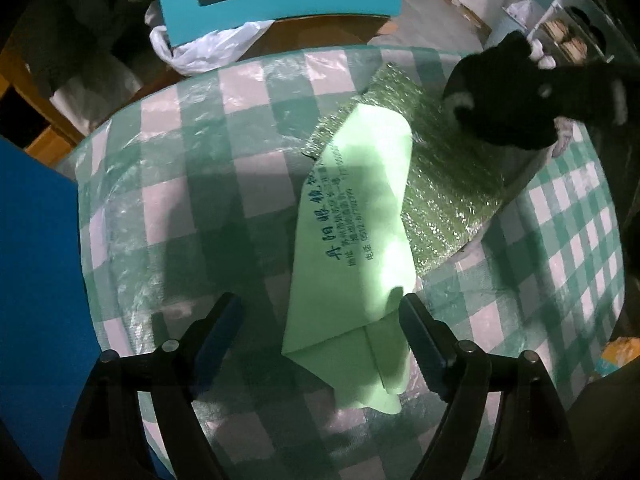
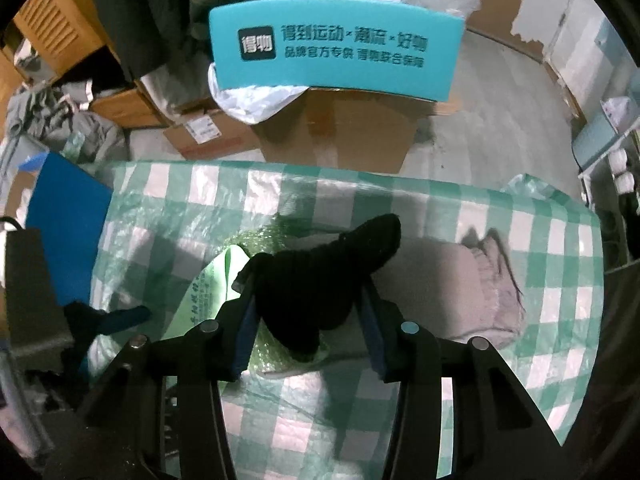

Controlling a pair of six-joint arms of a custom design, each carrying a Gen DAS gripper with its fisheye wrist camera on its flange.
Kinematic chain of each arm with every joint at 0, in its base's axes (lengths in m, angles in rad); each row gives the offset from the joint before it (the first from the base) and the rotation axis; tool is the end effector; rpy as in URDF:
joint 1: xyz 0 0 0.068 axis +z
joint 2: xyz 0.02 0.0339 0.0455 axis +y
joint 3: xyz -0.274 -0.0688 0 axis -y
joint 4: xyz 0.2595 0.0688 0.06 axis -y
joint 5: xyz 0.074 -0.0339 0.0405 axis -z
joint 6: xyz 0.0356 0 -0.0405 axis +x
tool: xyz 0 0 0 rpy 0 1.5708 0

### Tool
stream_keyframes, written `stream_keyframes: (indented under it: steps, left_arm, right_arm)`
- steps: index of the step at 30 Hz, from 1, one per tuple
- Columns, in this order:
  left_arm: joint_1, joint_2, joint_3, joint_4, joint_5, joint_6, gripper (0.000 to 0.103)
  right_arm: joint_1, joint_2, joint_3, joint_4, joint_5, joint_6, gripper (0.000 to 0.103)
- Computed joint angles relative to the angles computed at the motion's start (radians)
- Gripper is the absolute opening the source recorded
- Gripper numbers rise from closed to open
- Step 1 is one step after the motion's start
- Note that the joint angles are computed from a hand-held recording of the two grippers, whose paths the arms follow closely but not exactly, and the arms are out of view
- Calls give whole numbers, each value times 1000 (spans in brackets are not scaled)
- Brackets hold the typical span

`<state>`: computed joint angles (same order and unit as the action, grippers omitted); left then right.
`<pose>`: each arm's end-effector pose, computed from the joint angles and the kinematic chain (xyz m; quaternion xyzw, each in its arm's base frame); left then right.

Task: Organize soft objects
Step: 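Grasp the black sock with the right tool while the left tool grasps the light-green paper packet, then lift and carry the black sock with the right tool while the left tool carries the packet to the box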

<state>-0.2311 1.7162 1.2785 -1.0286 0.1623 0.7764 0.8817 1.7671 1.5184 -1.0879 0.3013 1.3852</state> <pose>0.3214 -0.0815 0.2204 0.4842 0.8697 -0.0639 0.0719 0.2401 0.2748 0.2715 0.2616 0.9466 0.0415 0.1839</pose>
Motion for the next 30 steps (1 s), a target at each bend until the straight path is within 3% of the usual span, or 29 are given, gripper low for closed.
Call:
stream_keyframes:
  steps: [4,8,10,12,30]
  left_arm:
    - [-19,-51,-65,73,-27,26,77]
    - [-31,-122,-155,182,-64,59,55]
    - [-20,-126,-154,184,-43,63,38]
    - [-4,-106,-123,156,-22,66,8]
    - [116,-130,8,-7,82,77,5]
  right_arm:
    - [26,-33,-20,-6,15,53,45]
    - [54,-57,-32,-21,26,101,45]
    - [71,-58,-29,-33,33,117,45]
    - [90,-49,-16,-53,39,132,45]
    - [203,-2,92,-162,87,202,45]
